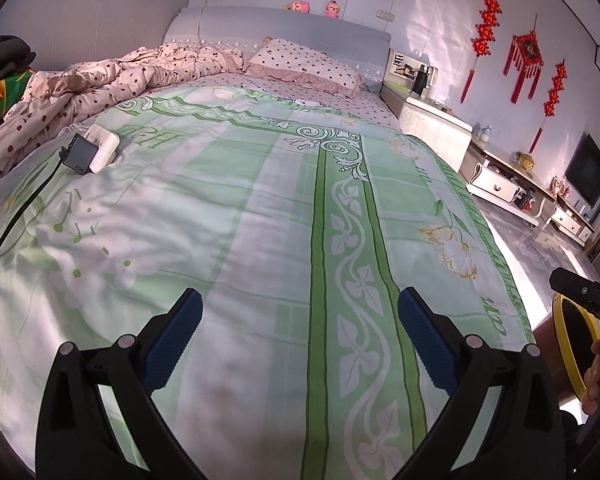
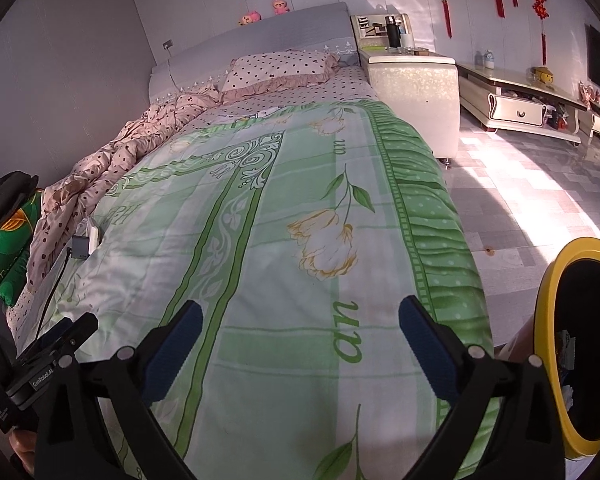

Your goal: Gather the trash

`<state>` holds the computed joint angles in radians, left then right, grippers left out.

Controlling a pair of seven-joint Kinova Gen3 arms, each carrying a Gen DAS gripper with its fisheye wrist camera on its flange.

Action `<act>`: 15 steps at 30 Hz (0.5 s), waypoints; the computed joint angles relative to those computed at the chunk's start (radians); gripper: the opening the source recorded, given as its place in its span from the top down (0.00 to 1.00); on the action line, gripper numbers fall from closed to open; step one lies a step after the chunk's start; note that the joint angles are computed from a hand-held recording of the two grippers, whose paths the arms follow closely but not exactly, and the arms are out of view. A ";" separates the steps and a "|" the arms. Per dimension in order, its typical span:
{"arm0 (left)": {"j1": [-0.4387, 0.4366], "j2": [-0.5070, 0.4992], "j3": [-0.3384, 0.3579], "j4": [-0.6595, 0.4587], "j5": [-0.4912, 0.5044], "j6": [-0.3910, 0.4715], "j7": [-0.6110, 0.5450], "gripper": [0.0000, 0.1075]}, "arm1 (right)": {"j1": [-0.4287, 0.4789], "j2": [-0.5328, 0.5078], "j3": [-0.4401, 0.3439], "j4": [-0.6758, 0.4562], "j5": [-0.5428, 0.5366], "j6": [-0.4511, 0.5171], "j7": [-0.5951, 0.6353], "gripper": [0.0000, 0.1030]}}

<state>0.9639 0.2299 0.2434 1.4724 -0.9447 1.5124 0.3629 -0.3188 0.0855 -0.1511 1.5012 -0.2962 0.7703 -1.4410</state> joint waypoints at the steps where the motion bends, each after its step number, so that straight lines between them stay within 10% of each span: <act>1: 0.007 0.004 0.001 0.000 -0.006 0.008 0.008 0.12 | 0.007 -0.004 -0.011 0.007 0.007 -0.010 -0.006 0.08; 15: 0.164 0.077 -0.006 -0.118 -0.137 0.203 0.001 0.12 | -0.023 -0.176 -0.015 0.192 0.123 -0.243 -0.104 0.08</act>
<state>1.1278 0.3068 0.2371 1.3541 -1.0816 1.7155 0.3643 -0.3416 -0.0906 -0.1664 1.6934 -0.1732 0.5272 -1.5451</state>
